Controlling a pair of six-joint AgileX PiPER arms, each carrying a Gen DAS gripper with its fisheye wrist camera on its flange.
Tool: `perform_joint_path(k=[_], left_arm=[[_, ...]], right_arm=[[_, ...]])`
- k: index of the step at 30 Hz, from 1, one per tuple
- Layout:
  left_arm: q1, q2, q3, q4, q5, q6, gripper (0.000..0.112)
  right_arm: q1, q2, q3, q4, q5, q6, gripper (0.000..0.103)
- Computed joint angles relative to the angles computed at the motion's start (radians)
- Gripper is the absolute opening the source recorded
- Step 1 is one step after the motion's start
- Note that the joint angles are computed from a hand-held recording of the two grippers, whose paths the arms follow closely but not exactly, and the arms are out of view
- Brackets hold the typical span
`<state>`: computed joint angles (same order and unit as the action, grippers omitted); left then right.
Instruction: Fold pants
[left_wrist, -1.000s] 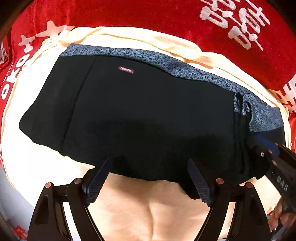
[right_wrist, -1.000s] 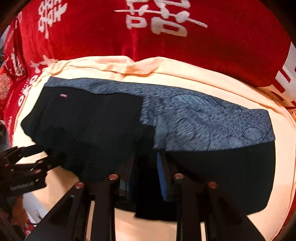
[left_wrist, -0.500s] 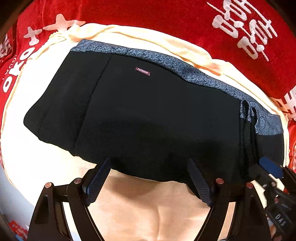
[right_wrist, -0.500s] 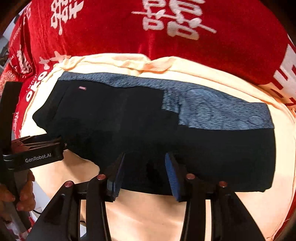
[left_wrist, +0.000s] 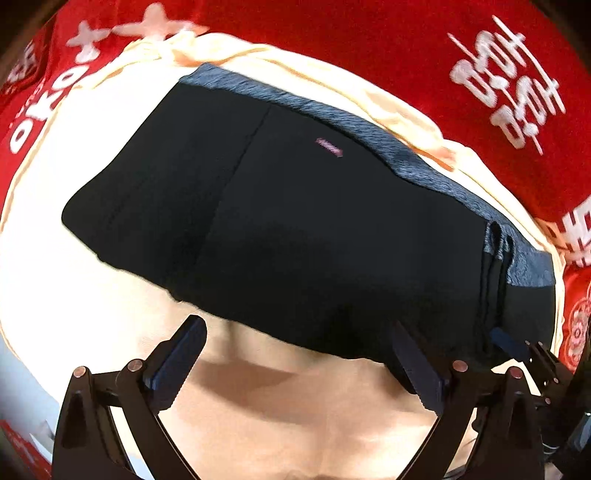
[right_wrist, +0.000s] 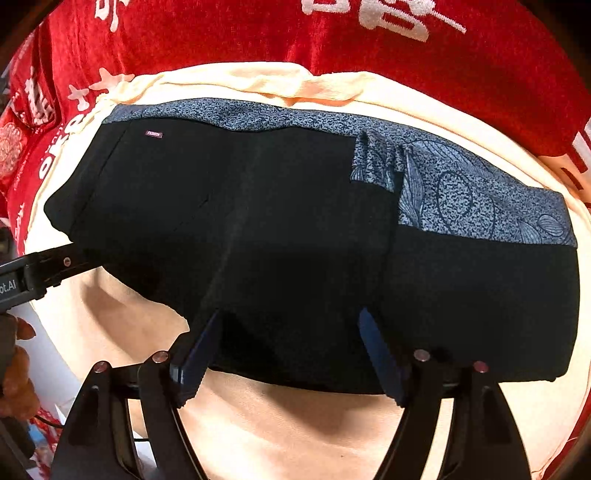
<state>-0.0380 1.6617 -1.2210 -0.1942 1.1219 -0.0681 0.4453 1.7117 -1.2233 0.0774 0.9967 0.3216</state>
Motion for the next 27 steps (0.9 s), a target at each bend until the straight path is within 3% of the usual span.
perform_joint_path(k=[7, 10, 17, 27], left_arm=[[0.070, -0.035, 0.032, 0.002, -0.006, -0.025, 0.100], [0.138, -0.034, 0.044, -0.070, 0.002, 0.018, 0.100], [0.320, -0.067, 0.114, -0.246, -0.086, 0.039, 0.100], [0.380, 0.020, 0.143, -0.413, -0.172, 0.132, 0.100]], right_arm=[[0.012, 0.007, -0.012, -0.012, 0.011, 0.002, 0.084], [0.014, 0.013, -0.019, -0.012, 0.014, -0.002, 0.085], [0.019, 0.028, -0.034, -0.011, 0.024, -0.014, 0.088], [0.013, 0.037, -0.044, 0.000, 0.034, -0.037, 0.088]])
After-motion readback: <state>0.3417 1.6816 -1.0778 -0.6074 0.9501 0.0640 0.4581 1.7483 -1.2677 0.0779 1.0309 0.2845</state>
